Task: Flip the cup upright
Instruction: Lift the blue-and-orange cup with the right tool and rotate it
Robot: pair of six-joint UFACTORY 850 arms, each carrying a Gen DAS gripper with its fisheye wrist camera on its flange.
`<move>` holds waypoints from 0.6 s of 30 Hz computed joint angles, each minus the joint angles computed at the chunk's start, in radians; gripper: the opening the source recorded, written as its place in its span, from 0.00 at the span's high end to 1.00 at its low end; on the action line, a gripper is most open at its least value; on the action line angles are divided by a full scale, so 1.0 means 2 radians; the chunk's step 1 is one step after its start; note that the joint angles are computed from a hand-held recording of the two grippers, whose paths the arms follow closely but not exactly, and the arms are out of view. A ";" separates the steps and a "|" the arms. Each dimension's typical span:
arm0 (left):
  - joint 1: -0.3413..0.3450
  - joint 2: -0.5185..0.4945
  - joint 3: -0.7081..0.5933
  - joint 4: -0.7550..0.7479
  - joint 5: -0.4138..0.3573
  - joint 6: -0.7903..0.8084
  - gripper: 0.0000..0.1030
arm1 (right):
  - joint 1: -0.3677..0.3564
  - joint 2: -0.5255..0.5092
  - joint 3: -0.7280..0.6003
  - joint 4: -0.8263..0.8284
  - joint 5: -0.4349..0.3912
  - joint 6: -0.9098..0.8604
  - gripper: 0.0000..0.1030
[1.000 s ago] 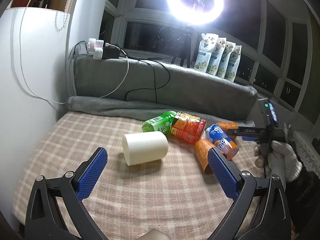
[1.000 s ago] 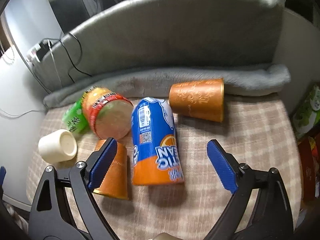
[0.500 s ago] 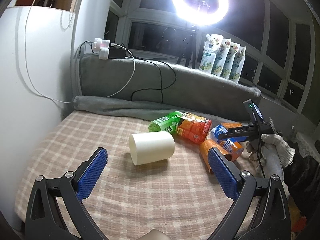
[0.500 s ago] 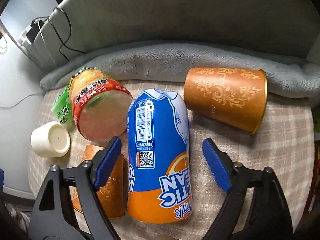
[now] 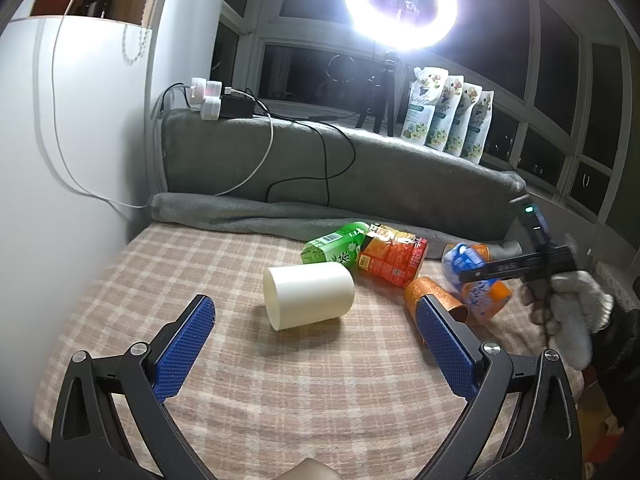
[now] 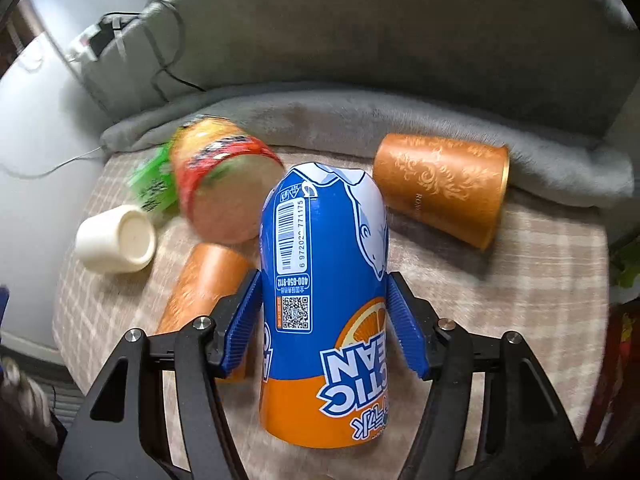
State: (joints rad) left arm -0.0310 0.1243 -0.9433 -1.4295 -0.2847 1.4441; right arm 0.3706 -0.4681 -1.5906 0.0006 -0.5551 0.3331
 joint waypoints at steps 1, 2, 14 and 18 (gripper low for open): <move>0.000 -0.001 0.000 0.002 0.000 -0.002 0.03 | 0.004 0.006 0.003 -0.008 0.002 0.002 0.37; 0.000 -0.001 0.000 0.003 0.001 -0.002 0.03 | 0.008 0.014 0.008 -0.008 0.006 -0.005 0.37; 0.000 0.010 0.006 0.006 0.008 0.024 0.03 | 0.081 0.012 -0.018 0.027 -0.009 -0.184 0.37; 0.013 0.005 0.000 0.046 -0.022 -0.010 0.03 | 0.102 -0.006 -0.029 0.027 -0.023 -0.237 0.37</move>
State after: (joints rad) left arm -0.0049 0.1338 -0.9432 -1.3371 -0.3288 1.4237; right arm 0.5751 -0.4805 -1.6490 0.0550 -0.6013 -0.1417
